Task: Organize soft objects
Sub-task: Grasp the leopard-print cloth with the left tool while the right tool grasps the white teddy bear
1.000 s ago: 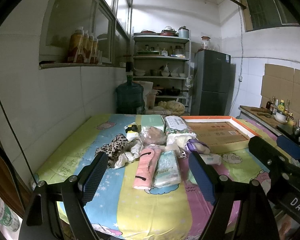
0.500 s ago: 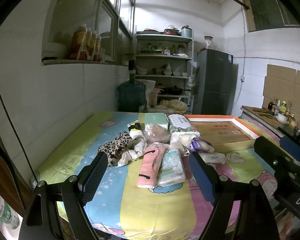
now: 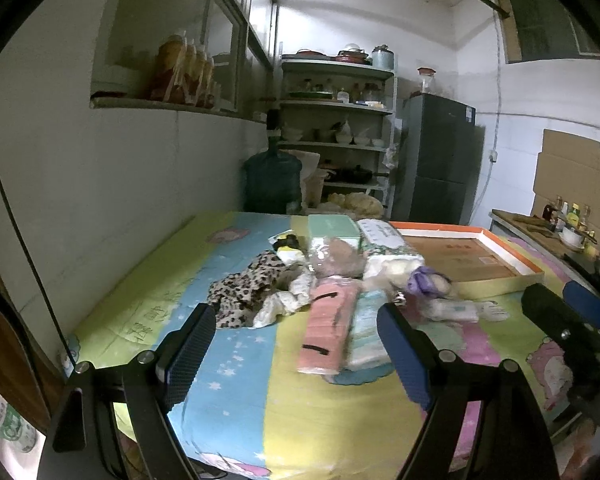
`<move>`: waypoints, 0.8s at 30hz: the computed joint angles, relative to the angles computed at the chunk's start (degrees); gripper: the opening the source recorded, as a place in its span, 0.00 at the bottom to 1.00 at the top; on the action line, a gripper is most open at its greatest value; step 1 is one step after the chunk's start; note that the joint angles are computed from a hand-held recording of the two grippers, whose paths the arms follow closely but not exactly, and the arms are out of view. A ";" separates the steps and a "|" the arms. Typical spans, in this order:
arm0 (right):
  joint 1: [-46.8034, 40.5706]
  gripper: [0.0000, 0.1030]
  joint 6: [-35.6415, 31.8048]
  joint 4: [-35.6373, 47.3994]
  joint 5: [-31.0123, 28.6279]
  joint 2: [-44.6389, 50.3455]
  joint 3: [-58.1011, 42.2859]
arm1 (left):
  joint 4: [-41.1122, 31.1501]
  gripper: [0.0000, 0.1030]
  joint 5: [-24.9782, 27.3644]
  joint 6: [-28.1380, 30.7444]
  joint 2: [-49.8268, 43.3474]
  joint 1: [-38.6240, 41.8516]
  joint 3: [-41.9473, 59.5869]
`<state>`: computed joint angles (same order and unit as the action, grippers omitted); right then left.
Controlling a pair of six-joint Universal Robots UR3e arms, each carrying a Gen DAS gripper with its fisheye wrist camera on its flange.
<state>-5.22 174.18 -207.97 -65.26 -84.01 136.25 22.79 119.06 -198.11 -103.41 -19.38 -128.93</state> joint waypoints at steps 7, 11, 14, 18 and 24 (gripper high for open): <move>2.87 0.85 -0.34 2.51 -0.68 6.64 -5.90 | 7.36 0.81 -9.33 1.40 1.77 10.51 -7.99; 5.12 0.85 -0.51 4.37 -2.98 11.05 -10.72 | 11.44 0.81 -14.56 2.50 0.67 15.99 -11.08; 6.08 0.85 -0.28 6.17 -4.09 13.64 -14.03 | 13.58 0.81 -19.09 5.21 -0.56 20.01 -11.88; 7.01 0.85 -0.21 7.56 -5.34 16.94 -18.23 | 13.39 0.81 -28.35 10.87 -2.27 26.62 -10.45; 7.13 0.85 -0.35 9.50 -5.49 19.74 -22.98 | 7.47 0.81 -34.26 14.72 -6.67 29.51 -2.82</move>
